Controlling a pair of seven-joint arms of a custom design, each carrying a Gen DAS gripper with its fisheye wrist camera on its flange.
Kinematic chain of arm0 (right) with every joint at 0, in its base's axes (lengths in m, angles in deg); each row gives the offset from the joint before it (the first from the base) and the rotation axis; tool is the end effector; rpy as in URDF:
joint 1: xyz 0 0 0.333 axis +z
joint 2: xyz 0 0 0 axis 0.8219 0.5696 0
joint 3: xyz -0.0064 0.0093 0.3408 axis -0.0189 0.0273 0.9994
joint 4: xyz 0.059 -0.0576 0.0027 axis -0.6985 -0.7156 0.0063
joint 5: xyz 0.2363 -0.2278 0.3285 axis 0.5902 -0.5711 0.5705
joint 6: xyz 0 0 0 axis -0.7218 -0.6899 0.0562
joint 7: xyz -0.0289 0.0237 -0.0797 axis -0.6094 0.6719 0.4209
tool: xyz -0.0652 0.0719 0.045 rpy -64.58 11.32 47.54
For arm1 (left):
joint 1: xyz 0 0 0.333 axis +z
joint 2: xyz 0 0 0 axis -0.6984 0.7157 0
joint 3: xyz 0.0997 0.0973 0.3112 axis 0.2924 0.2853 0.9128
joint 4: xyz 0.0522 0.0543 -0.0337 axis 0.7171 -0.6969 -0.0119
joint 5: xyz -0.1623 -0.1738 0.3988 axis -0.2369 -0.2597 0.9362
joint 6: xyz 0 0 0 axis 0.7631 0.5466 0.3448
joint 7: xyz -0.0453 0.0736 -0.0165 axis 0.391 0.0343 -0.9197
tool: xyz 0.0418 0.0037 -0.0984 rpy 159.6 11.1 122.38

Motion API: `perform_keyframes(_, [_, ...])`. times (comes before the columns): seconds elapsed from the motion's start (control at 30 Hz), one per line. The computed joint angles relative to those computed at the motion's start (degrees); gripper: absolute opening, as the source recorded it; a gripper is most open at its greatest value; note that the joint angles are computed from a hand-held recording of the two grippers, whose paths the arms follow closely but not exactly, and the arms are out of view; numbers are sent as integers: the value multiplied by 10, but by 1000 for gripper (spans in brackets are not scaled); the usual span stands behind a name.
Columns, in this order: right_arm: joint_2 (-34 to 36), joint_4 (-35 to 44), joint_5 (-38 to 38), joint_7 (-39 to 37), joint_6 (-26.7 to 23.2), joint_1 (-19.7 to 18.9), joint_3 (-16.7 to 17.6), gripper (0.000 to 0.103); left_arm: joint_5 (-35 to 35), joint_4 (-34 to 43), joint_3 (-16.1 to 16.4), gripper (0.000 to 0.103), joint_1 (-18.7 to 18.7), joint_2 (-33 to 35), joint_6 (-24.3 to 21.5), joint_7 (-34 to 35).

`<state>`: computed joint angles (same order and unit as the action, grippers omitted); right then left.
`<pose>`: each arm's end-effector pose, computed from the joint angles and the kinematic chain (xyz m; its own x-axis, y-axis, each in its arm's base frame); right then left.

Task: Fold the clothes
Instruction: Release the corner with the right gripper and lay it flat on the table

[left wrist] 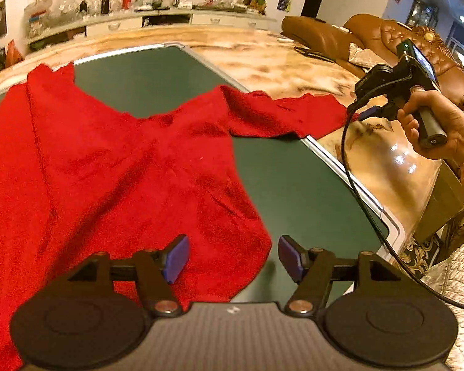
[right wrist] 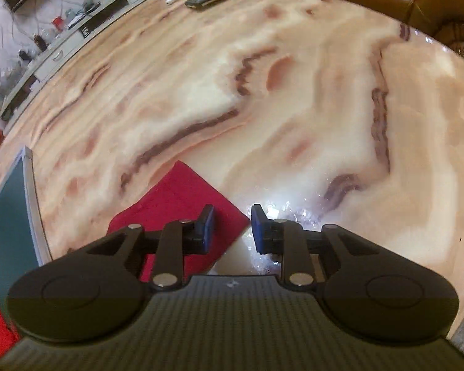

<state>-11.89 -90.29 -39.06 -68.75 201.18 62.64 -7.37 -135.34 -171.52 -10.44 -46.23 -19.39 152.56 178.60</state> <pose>0.4792 0.0934 0.3340 -0.9340 -0.2706 -0.2334 -0.1455 0.8845 -0.4433 0.5949 -0.1196 0.3296 -0.8707 -0.4618 0.1689 -0.4600 0.6434 -0.6120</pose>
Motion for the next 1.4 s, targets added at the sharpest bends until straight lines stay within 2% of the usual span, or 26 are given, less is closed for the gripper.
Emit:
perform_keyframes(0.03, [-3,-1,0,-6,1,1,0,17,-2,-2,0,56,0,-1,1,1])
perform_keyframes(0.07, [-7,-6,1,-14,14,1,-3,10,-2,-3,0,43,0,-2,-1,-1])
perform_keyframes(0.1, [-10,-11,1,-16,22,1,-4,6,-3,-3,1,6,1,-3,-3,-3])
perform_keyframes(0.13, [-18,-15,-5,-11,20,-2,0,5,-3,-3,1,3,1,-3,-5,-5])
perform_keyframes(0.2, [-35,-22,-20,1,12,-6,7,4,-8,-2,4,2,4,-3,-15,-1])
perform_keyframes(0.3, [-71,-21,-39,-14,-45,-8,18,4,-8,11,13,1,17,0,-63,4])
perform_keyframes(0.43, [-105,-2,-53,-70,-100,-16,14,4,-1,53,26,1,44,20,-173,-2])
perform_keyframes(0.53, [-102,32,-70,-128,-143,-29,9,4,28,105,31,1,64,55,-278,-22])
perform_keyframes(0.57, [-97,43,-75,-145,-152,-33,7,4,41,117,30,1,67,64,-297,-26])
perform_keyframes(0.67, [-70,70,-86,-200,-159,-44,-7,4,73,123,24,1,66,74,-302,-18])
perform_keyframes(0.77, [-43,64,-123,-219,-89,-62,-28,4,96,127,22,3,64,84,-305,-27])
perform_keyframes(0.8, [-27,69,-112,-231,-85,-66,-34,6,100,129,22,4,65,87,-311,-28])
perform_keyframes(0.87, [10,83,-81,-256,-84,-71,-45,10,110,134,22,10,67,93,-321,-32])
perform_keyframes(0.9, [20,86,-74,-250,-91,-73,-44,10,107,135,22,18,72,94,-330,-26])
perform_keyframes(0.93, [22,85,-77,-227,-97,-75,-42,10,99,135,23,26,79,92,-339,-13])
perform_keyframes(1.0, [20,79,-86,-181,-100,-78,-39,10,78,129,27,28,88,83,-329,9])
perform_keyframes(1.03, [16,73,-99,-164,-81,-78,-38,10,66,128,27,28,89,81,-313,8])
perform_keyframes(1.1, [12,66,-139,-151,-2,-78,-40,11,41,138,29,31,91,87,-278,-10])
perform_keyframes(1.2, [46,97,-211,-149,165,-82,-43,12,14,165,32,41,93,109,-206,-65])
perform_keyframes(1.27, [100,158,-235,-169,223,-73,-36,24,13,179,31,41,93,122,-145,-96])
perform_keyframes(1.3, [130,191,-234,-188,253,-65,-36,32,13,184,30,41,93,128,-113,-108])
perform_keyframes(1.33, [169,231,-214,-216,279,-56,-36,36,15,186,29,41,92,132,-82,-118])
perform_keyframes(1.4, [251,313,-130,-315,327,-49,-21,37,18,194,27,41,101,141,-61,-139])
